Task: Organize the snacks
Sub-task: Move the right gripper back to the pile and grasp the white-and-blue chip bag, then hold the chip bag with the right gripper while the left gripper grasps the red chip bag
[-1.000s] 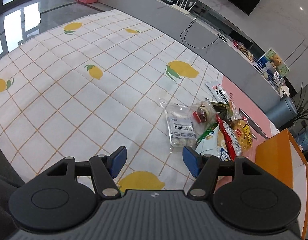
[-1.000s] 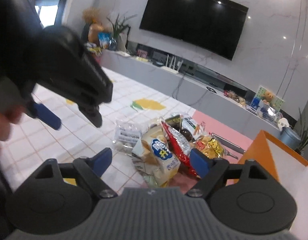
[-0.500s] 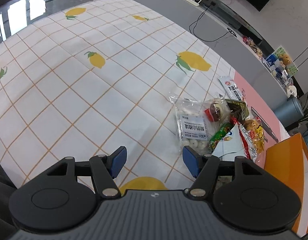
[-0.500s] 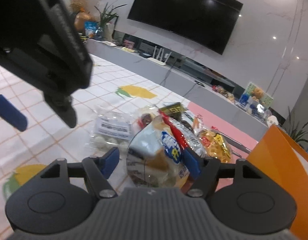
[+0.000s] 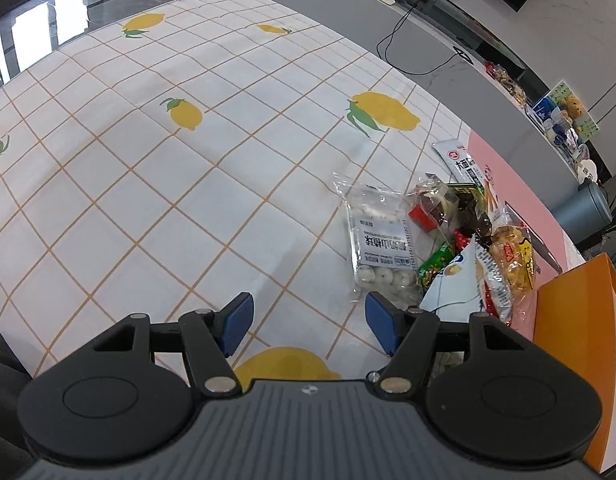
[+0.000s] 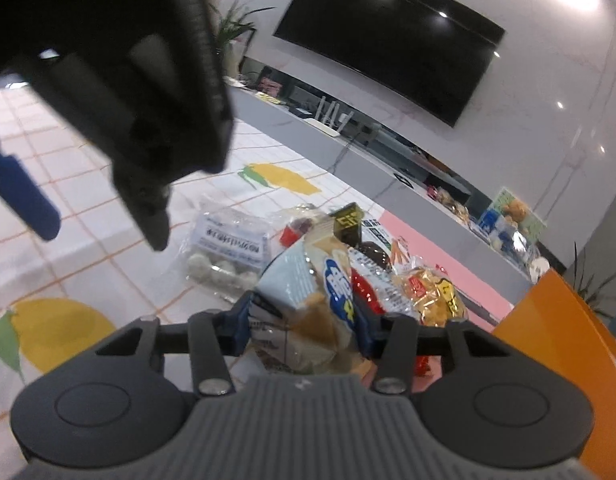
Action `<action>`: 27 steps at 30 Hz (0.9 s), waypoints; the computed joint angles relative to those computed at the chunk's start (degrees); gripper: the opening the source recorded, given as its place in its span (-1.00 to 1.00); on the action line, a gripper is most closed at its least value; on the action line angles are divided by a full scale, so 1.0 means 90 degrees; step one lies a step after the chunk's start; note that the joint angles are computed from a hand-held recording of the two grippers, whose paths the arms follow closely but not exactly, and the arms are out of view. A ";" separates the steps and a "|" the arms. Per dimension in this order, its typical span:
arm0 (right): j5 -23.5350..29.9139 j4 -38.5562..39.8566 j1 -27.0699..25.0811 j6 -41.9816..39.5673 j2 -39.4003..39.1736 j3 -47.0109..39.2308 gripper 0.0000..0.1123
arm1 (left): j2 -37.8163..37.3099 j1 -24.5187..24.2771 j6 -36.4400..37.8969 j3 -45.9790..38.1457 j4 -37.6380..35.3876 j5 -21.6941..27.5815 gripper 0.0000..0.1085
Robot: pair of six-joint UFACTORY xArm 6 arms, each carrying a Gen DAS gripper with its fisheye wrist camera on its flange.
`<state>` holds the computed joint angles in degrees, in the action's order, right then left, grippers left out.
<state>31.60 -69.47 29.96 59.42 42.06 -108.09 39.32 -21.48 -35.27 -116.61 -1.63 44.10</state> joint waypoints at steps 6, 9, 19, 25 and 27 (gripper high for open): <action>-0.0332 0.0339 -0.0122 0.0322 -0.0466 0.0517 -0.26 | -0.0048 -0.0022 -0.0003 0.0020 0.0072 -0.0033 0.39; -0.0375 0.0666 -0.0167 0.0411 -0.0723 0.0797 -0.26 | -0.0073 -0.0039 -0.0040 0.0044 0.0143 -0.0065 0.39; -0.0238 0.1566 -0.0205 -0.0171 -0.0886 0.0979 -0.25 | 0.0191 -0.0295 0.0492 -0.0282 0.0383 -0.0119 0.39; -0.0464 0.1610 -0.0306 0.0355 -0.1095 0.1281 -0.25 | 0.0489 -0.0355 0.0478 -0.0691 0.0627 -0.0067 0.39; -0.0513 0.1709 -0.0324 0.0398 -0.1227 0.1438 -0.25 | 0.0546 -0.0379 0.0482 -0.0759 0.0663 -0.0164 0.39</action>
